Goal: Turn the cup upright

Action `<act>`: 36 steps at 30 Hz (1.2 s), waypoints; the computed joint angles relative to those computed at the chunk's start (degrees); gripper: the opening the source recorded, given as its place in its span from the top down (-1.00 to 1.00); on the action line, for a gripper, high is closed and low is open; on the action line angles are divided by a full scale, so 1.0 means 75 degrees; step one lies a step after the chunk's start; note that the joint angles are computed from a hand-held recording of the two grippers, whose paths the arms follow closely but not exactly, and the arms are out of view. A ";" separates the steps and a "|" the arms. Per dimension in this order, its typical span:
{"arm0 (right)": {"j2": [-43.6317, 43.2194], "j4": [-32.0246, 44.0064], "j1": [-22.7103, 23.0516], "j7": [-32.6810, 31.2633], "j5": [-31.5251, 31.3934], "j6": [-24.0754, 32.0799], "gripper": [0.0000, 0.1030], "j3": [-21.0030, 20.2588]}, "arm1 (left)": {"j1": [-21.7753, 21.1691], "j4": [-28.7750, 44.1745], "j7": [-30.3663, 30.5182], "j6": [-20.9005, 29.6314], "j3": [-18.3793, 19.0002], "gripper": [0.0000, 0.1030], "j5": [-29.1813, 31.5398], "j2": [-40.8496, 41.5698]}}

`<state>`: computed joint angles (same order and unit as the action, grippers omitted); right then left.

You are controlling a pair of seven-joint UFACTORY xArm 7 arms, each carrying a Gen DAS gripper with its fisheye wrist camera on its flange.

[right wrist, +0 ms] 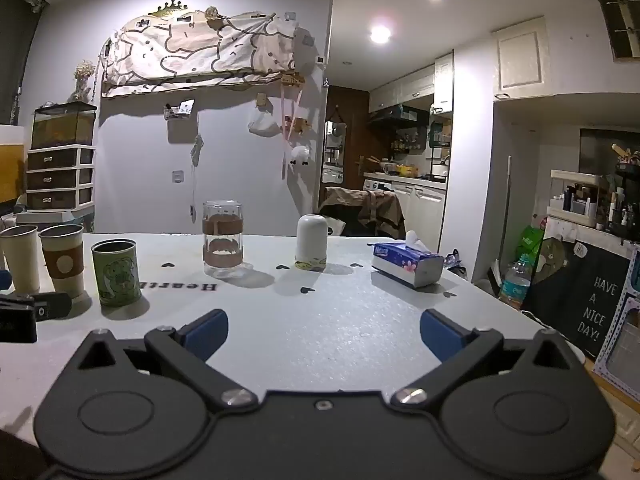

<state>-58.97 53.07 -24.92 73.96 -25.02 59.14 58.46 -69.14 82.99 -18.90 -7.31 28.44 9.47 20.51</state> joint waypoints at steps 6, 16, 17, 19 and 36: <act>-0.0087 0.0010 -0.0095 -0.0036 -0.0020 -0.0004 -1.00 0.0064 | -0.0004 -0.0015 0.0075 -0.0023 0.0000 -1.00 -0.0051 -0.0005; -0.0034 0.0002 -0.0120 -0.0042 0.0062 -0.0124 -1.00 0.0001 | -0.0094 -0.0003 0.0067 0.0010 0.0103 -1.00 -0.0055 0.0013; -0.0039 0.0008 -0.0118 -0.0044 0.0065 -0.0108 -1.00 0.0005 | -0.0093 -0.0003 0.0061 0.0011 0.0103 -1.00 -0.0048 0.0013; -0.0059 -0.0001 -0.0099 -0.0032 0.0080 -0.0091 -1.00 0.0009 | -0.0091 -0.0002 0.0050 0.0011 0.0102 -1.00 -0.0037 0.0013; -0.0073 -0.0047 -0.0027 -0.0032 0.0091 -0.0087 -1.00 -0.0014 | -0.0122 -0.0004 -0.0076 0.0026 0.0153 -1.00 0.0085 0.0011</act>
